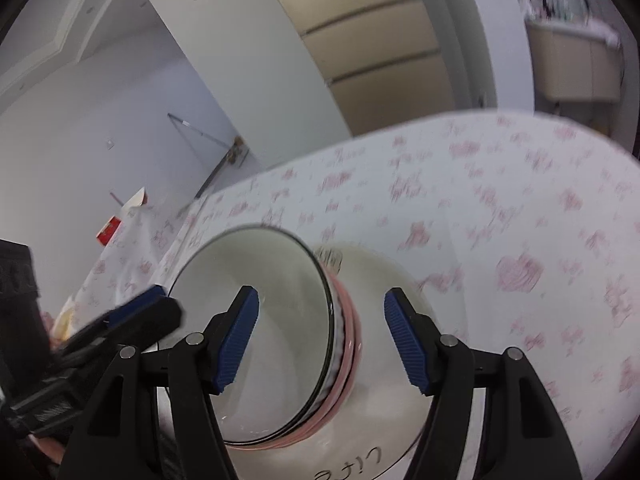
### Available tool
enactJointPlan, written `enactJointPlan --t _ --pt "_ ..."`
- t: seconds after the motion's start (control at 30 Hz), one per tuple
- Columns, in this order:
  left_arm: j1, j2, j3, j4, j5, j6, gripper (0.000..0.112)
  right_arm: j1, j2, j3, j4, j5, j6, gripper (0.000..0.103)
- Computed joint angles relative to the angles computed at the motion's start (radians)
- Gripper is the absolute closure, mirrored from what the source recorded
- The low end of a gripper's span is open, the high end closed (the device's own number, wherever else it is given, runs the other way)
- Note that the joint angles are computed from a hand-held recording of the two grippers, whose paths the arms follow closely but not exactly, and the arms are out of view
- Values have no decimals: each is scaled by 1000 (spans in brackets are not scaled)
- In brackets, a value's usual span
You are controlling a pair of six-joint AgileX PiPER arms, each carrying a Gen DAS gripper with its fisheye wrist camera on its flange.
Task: Organize plates and bowls
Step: 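Turn the bowl stack upright and lower it onto the plates with both tools, then open both tools and raise them away from the bowls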
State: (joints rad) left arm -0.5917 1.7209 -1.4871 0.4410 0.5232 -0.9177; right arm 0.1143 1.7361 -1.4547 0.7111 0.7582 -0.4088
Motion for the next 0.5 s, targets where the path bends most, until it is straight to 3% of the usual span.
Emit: enactJointPlan --t 0.1,0.2,0.3,0.43,0.5 --pt "-7 -45 52 97 -59 -100 31 31 -52 39 -86 -102 -6 34" --pt "-35 -82 81 259 -60 -230 28 29 -96 82 -40 -170 -77 29" --pt "-61 -114 65 259 -4 -174 28 45 -139 122 -51 -256 -74 28" --pt "-160 -172 73 522 100 -321 27 78 -189 122 -230 -323 102 23" --pt "-222 -202 76 646 177 -384 26 67 -226 117 -233 -321 122 21"
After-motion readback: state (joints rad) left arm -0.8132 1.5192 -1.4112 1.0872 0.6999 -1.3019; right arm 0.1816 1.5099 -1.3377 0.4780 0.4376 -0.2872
